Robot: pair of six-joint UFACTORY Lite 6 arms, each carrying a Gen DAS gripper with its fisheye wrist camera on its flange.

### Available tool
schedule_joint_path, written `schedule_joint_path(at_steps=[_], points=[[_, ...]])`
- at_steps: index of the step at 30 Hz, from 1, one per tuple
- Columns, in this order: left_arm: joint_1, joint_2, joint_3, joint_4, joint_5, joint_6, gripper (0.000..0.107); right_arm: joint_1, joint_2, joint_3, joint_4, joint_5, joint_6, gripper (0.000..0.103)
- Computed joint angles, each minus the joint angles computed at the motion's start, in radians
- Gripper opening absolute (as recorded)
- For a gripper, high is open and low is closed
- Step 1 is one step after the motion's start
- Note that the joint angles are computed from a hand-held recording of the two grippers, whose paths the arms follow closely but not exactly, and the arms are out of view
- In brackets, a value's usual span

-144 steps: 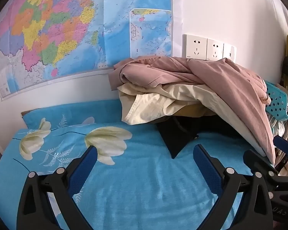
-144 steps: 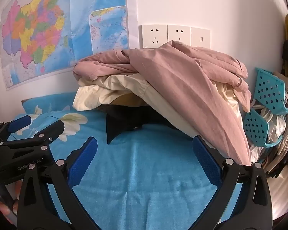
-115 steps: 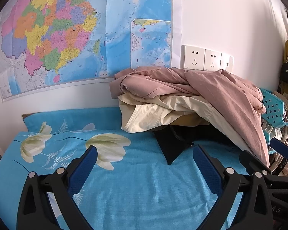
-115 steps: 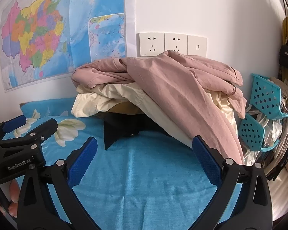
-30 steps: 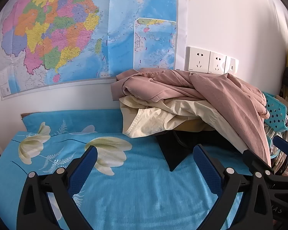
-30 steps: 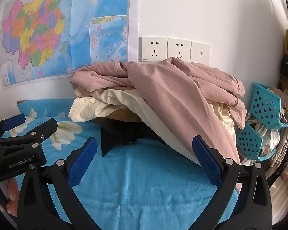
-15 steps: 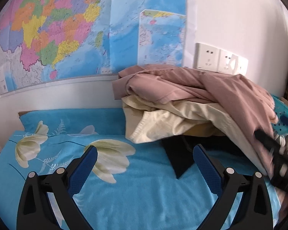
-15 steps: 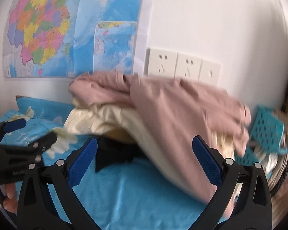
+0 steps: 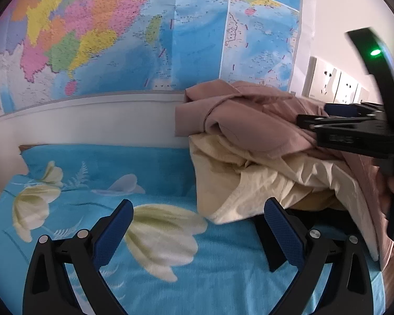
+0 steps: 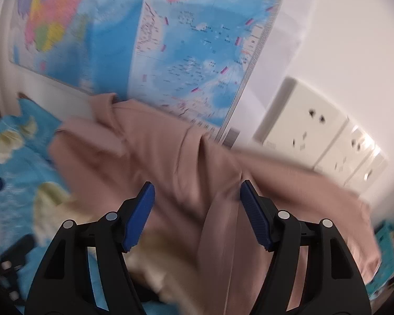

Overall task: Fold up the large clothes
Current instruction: 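Grasp the pink jacket collar with both grippers and lift it off the pile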

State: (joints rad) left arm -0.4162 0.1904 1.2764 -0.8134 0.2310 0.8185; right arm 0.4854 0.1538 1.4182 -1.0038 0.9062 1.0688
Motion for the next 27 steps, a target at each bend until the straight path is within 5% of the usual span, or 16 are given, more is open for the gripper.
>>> schedule_joint_path(at_steps=[2, 4, 6, 8, 9, 12, 19, 24, 27], points=[[0.009, 0.039, 0.049, -0.034, 0.025, 0.036, 0.097, -0.039, 0.051, 0.054, 0.007, -0.018, -0.021, 0.093], [0.025, 0.091, 0.119, -0.095, 0.087, 0.098, 0.097, -0.074, 0.089, 0.096, 0.062, -0.05, -0.088, 0.092], [0.043, 0.142, 0.19, -0.167, 0.162, 0.166, 0.097, -0.095, 0.119, 0.128, 0.112, -0.079, -0.161, 0.074], [0.047, 0.189, 0.255, -0.177, 0.205, 0.173, 0.097, -0.107, 0.132, 0.153, 0.152, -0.09, -0.201, 0.024], [0.055, 0.234, 0.314, -0.196, 0.256, 0.185, 0.097, -0.105, 0.121, 0.153, 0.149, -0.08, -0.197, 0.016], [0.066, 0.357, 0.483, -0.172, 0.369, 0.109, 0.097, -0.098, 0.0, 0.071, 0.151, -0.13, -0.178, 0.012], [0.053, 0.579, 0.803, -0.169, 0.463, -0.016, 0.094, 0.062, -0.208, 0.112, 0.02, 0.039, -0.143, 0.01], [0.01, 0.581, 0.826, -0.167, 0.382, 0.045, 0.043, 0.159, -0.358, 0.146, -0.035, 0.16, -0.156, 0.01], [0.005, 0.528, 0.757, -0.261, 0.335, 0.194, 0.036, 0.198, -0.424, 0.158, -0.054, 0.203, -0.149, 0.01]])
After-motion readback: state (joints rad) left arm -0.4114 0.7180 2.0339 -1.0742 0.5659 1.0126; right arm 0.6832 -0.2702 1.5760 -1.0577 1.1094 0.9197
